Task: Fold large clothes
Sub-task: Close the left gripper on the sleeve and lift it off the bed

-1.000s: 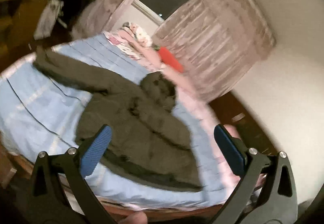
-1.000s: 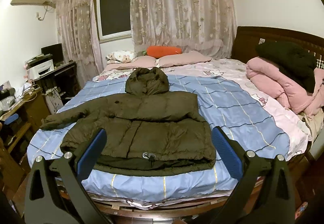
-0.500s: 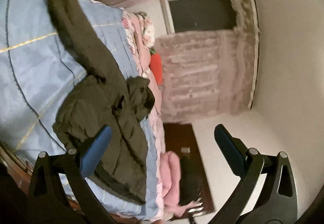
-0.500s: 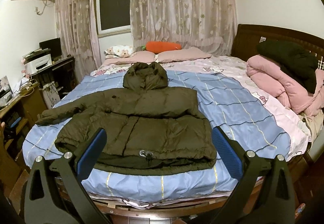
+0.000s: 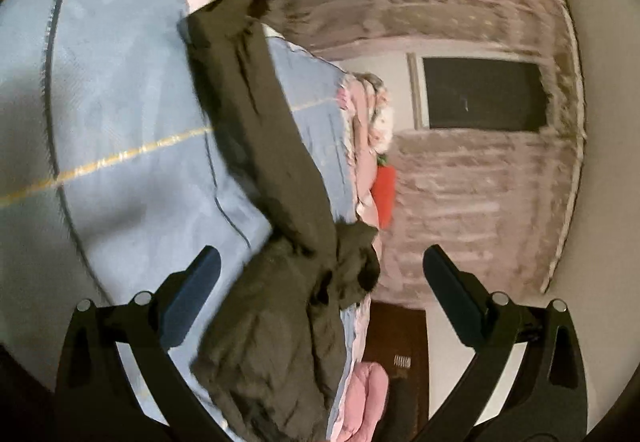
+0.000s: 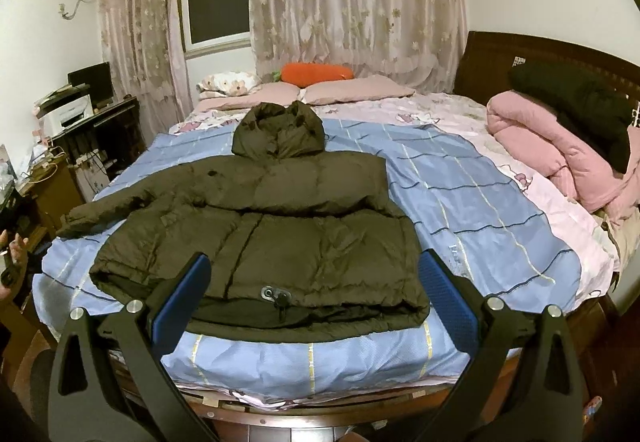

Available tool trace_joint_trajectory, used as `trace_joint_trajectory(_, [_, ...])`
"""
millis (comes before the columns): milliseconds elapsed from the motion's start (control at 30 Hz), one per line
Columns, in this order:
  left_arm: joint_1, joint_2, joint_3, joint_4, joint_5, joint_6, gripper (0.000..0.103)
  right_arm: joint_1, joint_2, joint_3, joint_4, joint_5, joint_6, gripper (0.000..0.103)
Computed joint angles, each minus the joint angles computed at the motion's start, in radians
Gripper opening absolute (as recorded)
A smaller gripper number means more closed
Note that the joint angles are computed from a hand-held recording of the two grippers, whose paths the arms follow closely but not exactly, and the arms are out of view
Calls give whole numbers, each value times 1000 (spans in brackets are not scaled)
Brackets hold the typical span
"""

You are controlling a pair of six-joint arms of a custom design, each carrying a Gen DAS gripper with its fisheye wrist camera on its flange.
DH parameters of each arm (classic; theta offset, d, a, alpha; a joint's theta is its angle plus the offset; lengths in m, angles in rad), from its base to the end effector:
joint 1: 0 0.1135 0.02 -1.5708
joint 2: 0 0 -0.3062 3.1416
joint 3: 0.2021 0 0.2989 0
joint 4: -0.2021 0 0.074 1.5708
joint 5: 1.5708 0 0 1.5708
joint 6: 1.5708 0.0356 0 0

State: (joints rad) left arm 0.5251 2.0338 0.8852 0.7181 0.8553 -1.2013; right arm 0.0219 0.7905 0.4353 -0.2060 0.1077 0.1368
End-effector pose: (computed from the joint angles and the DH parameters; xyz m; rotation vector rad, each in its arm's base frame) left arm 0.3768 0.1873 0.1043 -1.1323 1.7324 -1.2767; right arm 0.1926 0.0004 0.2273 0.1854 2.1203 -0.0211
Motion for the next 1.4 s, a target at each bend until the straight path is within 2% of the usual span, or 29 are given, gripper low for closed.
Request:
trace_joint_trajectory(233, [-11,197,242,-79,-92,29,101,-35,111,-9,86,-10,-3,102])
trace_joint_trajectory(500, [-45,352,508,-232,-192,69,101,-36,241,-4,181,-10,-4,102])
trace_joint_trajectory(600, [-56,392,579,-279,-226,82,101,-29,279,4,203,-9,-3,102])
trace_joint_trajectory(933, [-61,499,742,-339,-269,87,101,-4,373,24,254,1,-1,102])
trace_joint_trajectory(1067, [-70,542,848,-428,-280,133,101,12,405,32,261,12,0,102])
trace_joint_trajectory(1133, [-73,559,883,-454,-290,147,97,22,421,35,263,18,4,102])
trace_joint_trajectory(1233, [-72,579,904,-452,-312,138,80,35,439,39,268,24,7,102])
trace_joint_trajectory(1267, [-70,590,918,-460,-319,135,70,38,443,40,269,26,8,102])
trace_joint_trajectory(1300, [-67,600,925,-464,-330,127,54,43,447,42,269,27,9,102])
trace_joint_trajectory(1333, [-65,610,934,-476,-340,121,46,49,451,44,268,29,10,102])
trace_joint_trajectory(1367, [-61,623,948,-496,-345,118,33,52,454,45,269,30,9,102])
trace_joint_trajectory(1400, [-57,634,952,-487,-333,119,27,56,455,46,270,31,9,102])
